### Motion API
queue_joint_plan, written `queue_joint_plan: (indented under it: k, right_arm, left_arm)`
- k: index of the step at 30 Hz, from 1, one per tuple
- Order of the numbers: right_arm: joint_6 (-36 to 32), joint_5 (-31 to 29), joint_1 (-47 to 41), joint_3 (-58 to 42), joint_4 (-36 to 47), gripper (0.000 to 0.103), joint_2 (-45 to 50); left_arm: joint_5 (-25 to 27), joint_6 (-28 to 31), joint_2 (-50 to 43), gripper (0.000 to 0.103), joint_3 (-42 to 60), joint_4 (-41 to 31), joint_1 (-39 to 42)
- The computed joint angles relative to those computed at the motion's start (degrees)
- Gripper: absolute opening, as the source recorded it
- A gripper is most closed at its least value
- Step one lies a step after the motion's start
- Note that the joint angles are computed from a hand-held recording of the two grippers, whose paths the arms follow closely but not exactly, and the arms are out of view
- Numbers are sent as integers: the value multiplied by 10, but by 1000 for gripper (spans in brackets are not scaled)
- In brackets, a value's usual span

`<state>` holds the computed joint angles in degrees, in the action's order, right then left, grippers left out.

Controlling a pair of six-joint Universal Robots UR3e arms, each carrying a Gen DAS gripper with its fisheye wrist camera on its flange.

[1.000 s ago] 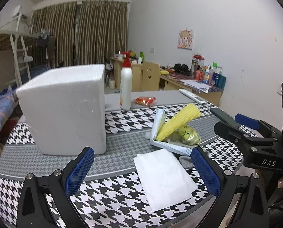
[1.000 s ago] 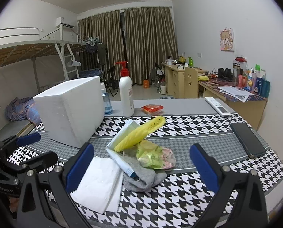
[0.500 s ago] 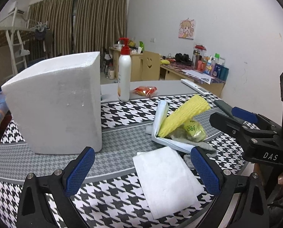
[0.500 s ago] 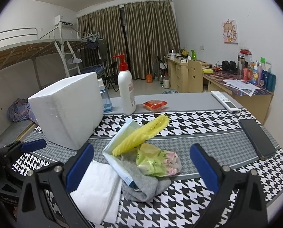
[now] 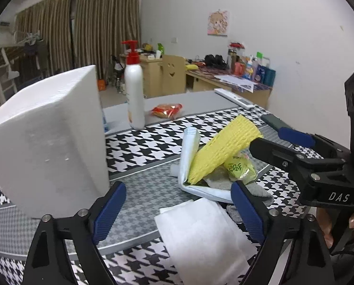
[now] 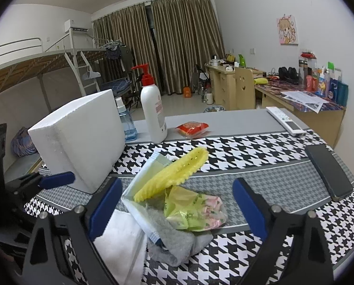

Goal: Organize soft objects
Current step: 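Move both grippers toward the yellow foam net and white face mask, then grasp the yellow foam net with the right gripper while the left gripper grasps the white face mask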

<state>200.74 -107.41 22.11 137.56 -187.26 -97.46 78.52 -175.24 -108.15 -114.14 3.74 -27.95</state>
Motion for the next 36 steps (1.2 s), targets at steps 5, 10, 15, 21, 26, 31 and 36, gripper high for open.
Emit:
queue_joint_plan:
  k: [5, 10, 15, 21, 26, 31, 36]
  right_arm:
    - [0, 34, -29, 6, 0, 93, -1]
    - [-3, 62, -47, 4, 1, 88, 9]
    - [0, 134, -96, 12, 10, 81, -2]
    - [-3, 183, -130, 6, 32, 65, 4]
    - [-5, 212, -149, 15, 24, 56, 5]
    - [-10, 239, -168, 17, 30, 37, 2]
    - [-11, 272, -193, 38, 23, 15, -14]
  left_arm:
    - [1, 1, -23, 86, 23, -7, -4]
    - [17, 10, -54, 82, 63, -17, -19]
    - [25, 19, -70, 82, 81, -21, -20]
    - [37, 27, -79, 82, 76, 10, -25]
    - [35, 26, -91, 82, 92, 2, -28]
    - [39, 36, -101, 82, 105, -9, -34]
    - [32, 21, -102, 82, 114, -22, -27]
